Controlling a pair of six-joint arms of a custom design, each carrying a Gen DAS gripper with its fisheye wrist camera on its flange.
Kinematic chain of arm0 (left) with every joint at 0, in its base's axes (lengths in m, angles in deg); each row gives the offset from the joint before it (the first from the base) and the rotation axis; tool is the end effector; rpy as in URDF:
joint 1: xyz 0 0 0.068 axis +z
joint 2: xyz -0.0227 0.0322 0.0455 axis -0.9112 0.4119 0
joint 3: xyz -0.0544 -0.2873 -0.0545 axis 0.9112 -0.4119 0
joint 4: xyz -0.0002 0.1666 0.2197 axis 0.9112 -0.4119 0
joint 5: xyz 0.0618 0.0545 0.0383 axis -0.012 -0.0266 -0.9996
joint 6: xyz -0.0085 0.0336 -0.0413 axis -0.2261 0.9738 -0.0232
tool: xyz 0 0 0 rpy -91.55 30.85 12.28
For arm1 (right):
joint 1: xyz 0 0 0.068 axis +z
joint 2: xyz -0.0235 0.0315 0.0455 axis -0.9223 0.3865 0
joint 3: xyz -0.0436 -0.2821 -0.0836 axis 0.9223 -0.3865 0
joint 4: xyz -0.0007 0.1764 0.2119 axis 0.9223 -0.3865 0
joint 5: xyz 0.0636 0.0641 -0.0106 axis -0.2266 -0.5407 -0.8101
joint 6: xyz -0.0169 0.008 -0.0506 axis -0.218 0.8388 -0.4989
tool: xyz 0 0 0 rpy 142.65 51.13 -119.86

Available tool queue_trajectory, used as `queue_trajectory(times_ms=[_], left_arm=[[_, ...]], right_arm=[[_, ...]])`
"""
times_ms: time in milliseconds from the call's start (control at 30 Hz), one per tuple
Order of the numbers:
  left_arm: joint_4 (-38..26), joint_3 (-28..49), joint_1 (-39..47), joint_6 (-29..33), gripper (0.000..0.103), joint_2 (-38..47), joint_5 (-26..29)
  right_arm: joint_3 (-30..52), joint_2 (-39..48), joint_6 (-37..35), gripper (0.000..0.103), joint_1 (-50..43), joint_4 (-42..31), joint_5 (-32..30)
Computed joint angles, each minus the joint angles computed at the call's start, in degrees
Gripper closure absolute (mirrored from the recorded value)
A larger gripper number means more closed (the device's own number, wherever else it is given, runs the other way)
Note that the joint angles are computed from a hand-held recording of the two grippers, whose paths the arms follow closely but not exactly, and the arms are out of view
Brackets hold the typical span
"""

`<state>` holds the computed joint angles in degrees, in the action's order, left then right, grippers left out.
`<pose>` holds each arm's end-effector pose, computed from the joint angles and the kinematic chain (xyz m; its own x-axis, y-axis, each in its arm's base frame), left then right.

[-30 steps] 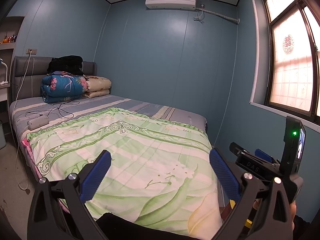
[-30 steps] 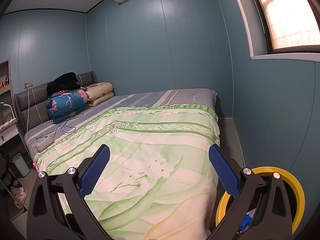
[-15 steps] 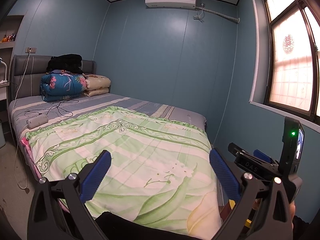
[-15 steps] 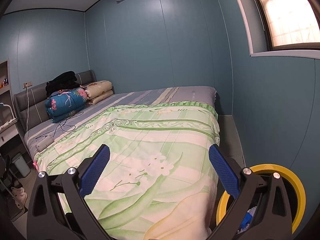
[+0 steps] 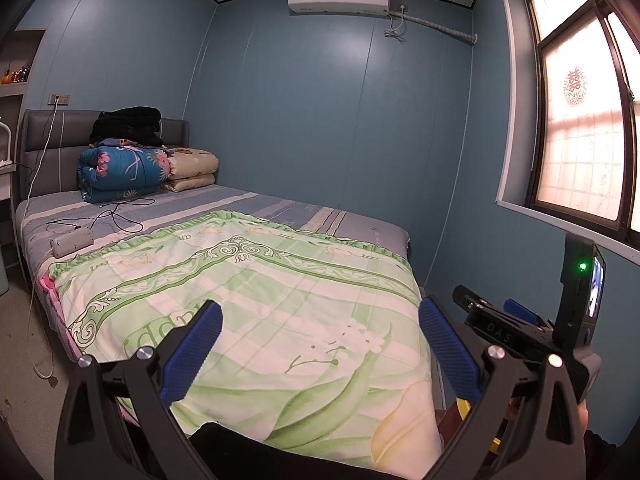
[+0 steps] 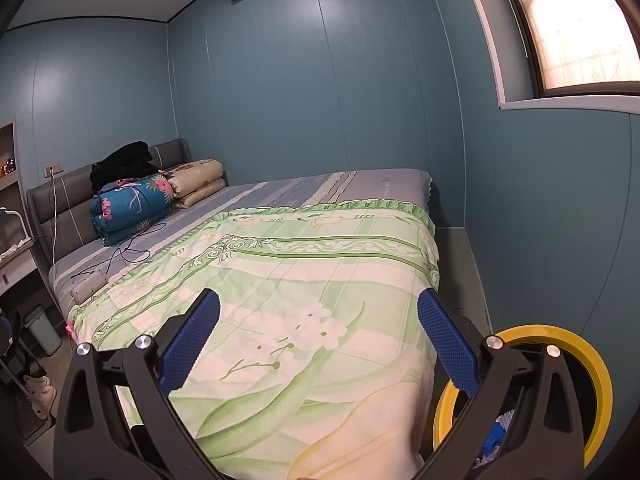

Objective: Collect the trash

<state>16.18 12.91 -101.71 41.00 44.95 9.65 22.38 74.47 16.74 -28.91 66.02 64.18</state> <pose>0.1118 -0.0607 0.3497 -0.2832 -0.1531 -0.9468 0.0729 0.9809 -0.1805 0.1913 0.1269 0.3212 -0.3216 0.1482 -0.9352 -0.0132 0.9869 0.1609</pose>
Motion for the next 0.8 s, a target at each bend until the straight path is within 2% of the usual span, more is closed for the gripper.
queue_trajectory(times_ms=[400, 800], left_arm=[[-0.06, 0.10, 0.36, -0.11, 0.008, 0.18, 0.50], [0.03, -0.19, 3.83, 0.54, 0.008, 0.46, 4.77]], right_arm=[[0.23, 0.51, 0.63, 0.008, 0.00, -0.35, -0.10], [0.24, 1.11, 1.06, 0.008, 0.20, -0.34, -0.12]])
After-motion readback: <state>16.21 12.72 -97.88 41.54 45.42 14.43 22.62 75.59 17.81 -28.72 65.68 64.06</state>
